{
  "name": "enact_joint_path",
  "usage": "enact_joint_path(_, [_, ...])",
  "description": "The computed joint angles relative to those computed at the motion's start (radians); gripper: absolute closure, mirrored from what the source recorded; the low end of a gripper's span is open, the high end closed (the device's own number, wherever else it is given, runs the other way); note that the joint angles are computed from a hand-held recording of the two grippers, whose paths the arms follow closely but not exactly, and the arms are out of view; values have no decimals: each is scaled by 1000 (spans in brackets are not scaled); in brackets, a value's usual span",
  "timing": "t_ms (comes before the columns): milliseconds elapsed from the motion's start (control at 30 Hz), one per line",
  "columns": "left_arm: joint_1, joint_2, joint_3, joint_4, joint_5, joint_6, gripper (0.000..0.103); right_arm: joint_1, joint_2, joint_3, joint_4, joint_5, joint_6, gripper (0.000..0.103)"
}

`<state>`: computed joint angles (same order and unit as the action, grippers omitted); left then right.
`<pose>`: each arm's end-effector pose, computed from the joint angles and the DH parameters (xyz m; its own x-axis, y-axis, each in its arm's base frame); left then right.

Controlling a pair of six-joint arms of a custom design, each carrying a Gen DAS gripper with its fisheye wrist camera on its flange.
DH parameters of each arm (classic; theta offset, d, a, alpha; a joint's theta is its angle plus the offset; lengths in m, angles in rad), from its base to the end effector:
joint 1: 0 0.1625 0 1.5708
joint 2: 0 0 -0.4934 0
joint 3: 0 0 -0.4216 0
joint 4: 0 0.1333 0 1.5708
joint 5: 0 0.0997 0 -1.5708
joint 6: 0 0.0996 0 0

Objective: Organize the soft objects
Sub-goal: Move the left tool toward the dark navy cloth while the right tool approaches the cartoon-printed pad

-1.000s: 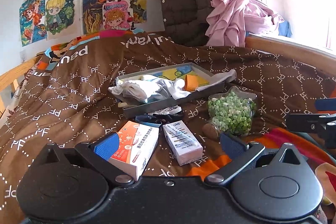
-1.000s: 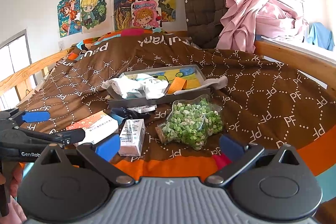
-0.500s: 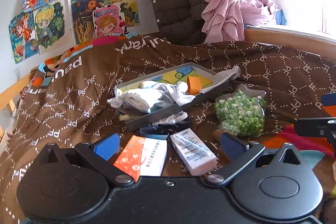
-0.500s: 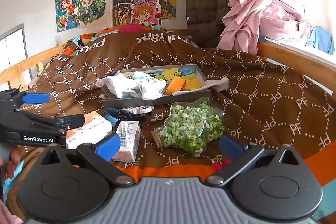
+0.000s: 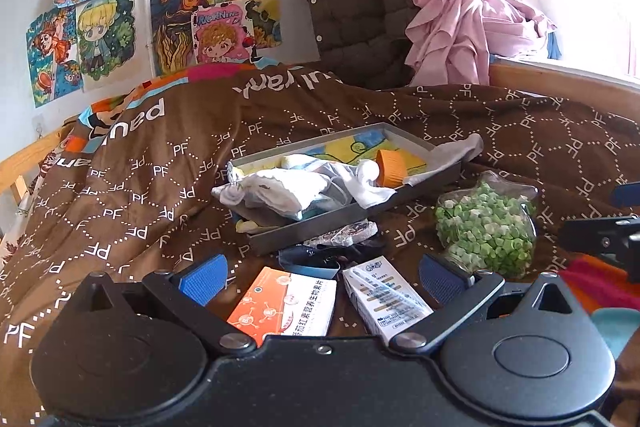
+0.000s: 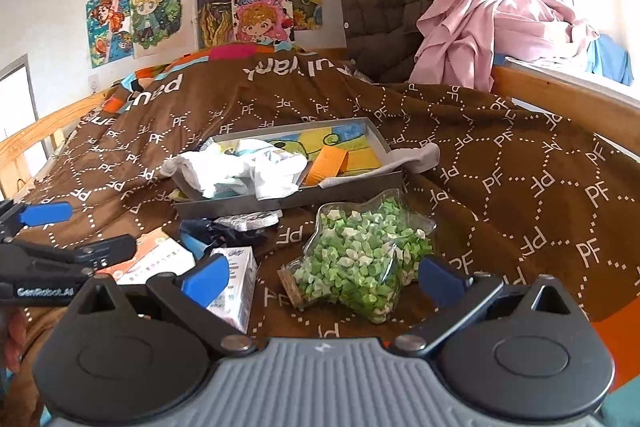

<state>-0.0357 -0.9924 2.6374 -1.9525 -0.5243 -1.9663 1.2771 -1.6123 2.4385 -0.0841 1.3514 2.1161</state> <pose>-0.2288 -0.2115 0.0451 -0.6037 -0.1714 -0.7786 0.6608 0.4387 -0.6090 0.0703 -0.3028 0.2063 -0.6759 -0.4862 0.5539 -0.7370 0.4458 -0.5080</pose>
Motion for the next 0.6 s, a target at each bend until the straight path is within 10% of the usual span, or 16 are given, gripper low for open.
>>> enact_joint_path(600, [105, -26, 37, -35, 89, -17, 1, 102, 223, -37, -169, 61, -94, 0])
